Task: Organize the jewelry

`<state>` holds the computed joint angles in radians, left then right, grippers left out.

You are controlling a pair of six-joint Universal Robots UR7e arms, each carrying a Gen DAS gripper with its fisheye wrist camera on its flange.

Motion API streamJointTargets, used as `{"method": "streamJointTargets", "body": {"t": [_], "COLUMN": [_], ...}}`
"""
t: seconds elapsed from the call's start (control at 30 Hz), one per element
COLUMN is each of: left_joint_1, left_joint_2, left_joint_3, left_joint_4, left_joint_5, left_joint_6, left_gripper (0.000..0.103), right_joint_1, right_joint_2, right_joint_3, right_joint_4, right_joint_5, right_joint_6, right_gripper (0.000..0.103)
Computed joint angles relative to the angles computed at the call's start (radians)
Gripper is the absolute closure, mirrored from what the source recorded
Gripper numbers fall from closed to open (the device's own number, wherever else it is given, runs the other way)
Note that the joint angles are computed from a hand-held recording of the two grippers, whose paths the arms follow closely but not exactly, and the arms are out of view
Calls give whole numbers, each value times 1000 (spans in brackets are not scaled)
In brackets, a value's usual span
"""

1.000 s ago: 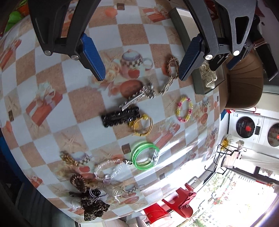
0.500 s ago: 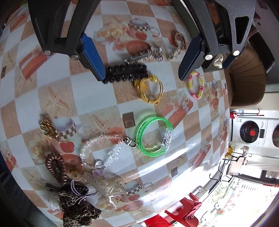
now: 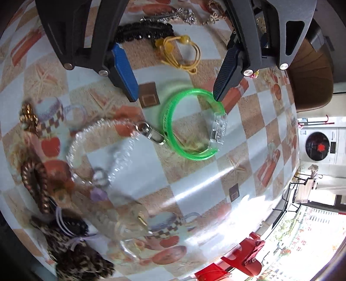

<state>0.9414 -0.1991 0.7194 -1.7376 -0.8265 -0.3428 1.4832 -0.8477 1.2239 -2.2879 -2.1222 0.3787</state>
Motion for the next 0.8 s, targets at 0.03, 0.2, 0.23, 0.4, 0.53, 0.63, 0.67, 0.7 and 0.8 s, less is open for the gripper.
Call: {"method": "streamJointTargets", "body": {"t": [0.03,0.2,0.23,0.4,0.53,0.63,0.67,0.7,0.8], "left_joint_1": [-1,-1,-2,-17,-25,-31,-33,-36,-46], "left_joint_2": [-2,10,16,22,14,-7,-19,-25,-40], "left_joint_3": [7,-13,-25,-23,-7,19,33,39,49], "left_joint_4": [-11,-26,-20,-33,-45,-73,-83,-90,-103], "left_joint_5": [-2,-44,-45,-59,-82,-98,-99,-101,-109], "left_joint_6": [5,22,24,42,28,17,21,23,18], "left_gripper": [22,41,43,72,81,82,82,84,86], "right_joint_1": [3,36,43,52,46,39,37,36,33], "right_joint_2": [8,68,80,100,79,45,27,17,-17], "right_joint_3": [-11,-73,-84,-106,-79,-43,-18,-9,21], "right_joint_4": [4,38,47,66,37,3,-14,-21,-37], "right_joint_5": [-10,-141,-170,-217,-197,-156,-145,-135,-104], "right_joint_6": [-2,-51,-64,-94,-109,-125,-133,-139,-143], "right_gripper": [29,47,51,93,96,96,96,96,96]}}
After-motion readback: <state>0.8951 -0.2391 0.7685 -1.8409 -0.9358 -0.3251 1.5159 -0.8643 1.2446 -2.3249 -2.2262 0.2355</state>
